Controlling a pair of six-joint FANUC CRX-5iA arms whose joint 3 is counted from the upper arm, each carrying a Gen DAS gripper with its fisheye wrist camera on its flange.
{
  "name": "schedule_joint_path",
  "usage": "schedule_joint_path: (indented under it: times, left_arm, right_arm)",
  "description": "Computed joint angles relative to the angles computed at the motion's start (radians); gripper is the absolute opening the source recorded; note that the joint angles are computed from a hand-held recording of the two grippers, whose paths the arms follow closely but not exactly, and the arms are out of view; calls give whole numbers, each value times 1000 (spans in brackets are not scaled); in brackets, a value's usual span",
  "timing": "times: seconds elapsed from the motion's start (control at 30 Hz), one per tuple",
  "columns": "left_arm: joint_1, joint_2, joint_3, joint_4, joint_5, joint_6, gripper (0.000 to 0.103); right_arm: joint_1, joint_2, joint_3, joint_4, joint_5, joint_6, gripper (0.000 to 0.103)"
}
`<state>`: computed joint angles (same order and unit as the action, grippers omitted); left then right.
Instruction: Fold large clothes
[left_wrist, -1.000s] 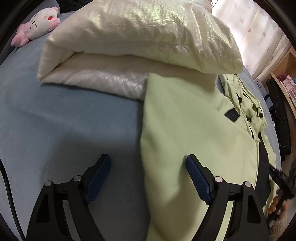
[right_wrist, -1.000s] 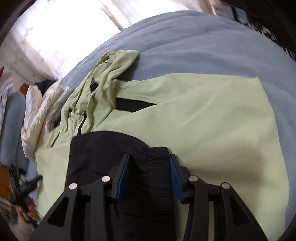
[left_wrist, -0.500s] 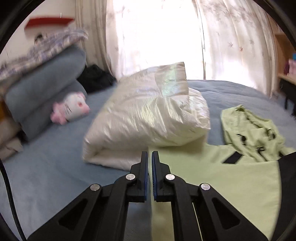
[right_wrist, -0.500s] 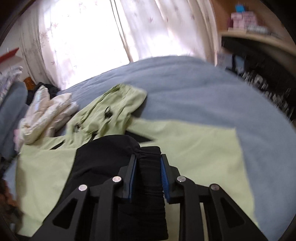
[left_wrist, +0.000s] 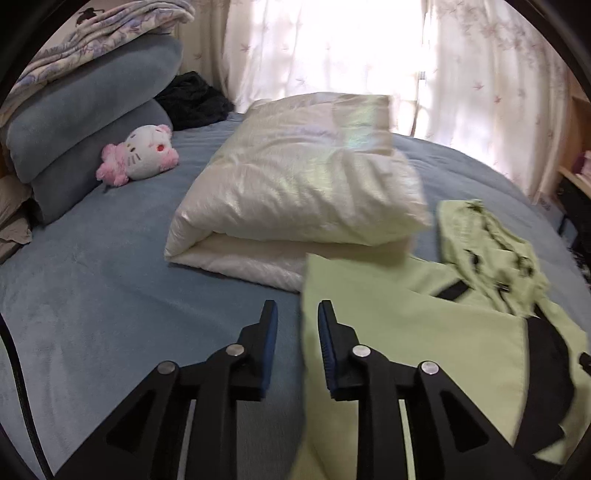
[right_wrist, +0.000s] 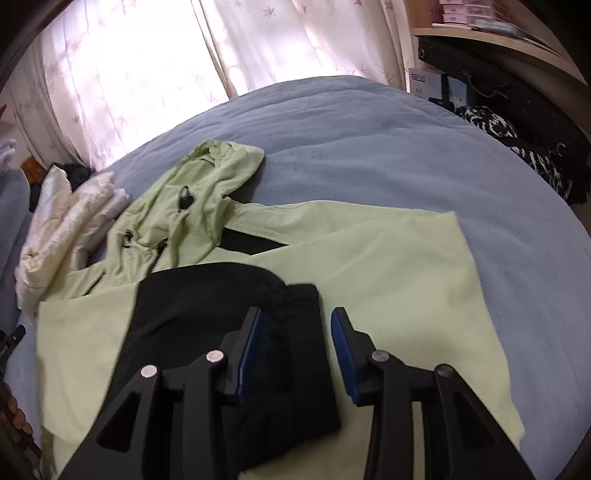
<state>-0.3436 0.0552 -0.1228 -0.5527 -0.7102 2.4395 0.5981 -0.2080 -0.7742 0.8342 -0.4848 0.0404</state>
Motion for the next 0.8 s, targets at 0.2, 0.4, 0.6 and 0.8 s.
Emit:
schedule_joint_path:
  times: [0.2, 0.4, 0.6, 0.8]
  left_arm:
    - [5, -37, -160, 440, 142, -349, 29]
    - [-100, 104, -120, 455, 131, -386, 29]
    - [-99, 117, -42, 177, 12, -123, 22]
    - [-19, 84, -91, 160, 39, -129, 8]
  right_arm:
    - [135, -63, -50, -11, 56, -38, 39]
    - [233, -8, -12, -70, 92, 45, 39]
    - [250, 8, 0, -116, 47, 92, 39]
    - [205, 55, -17, -62, -20, 72, 38]
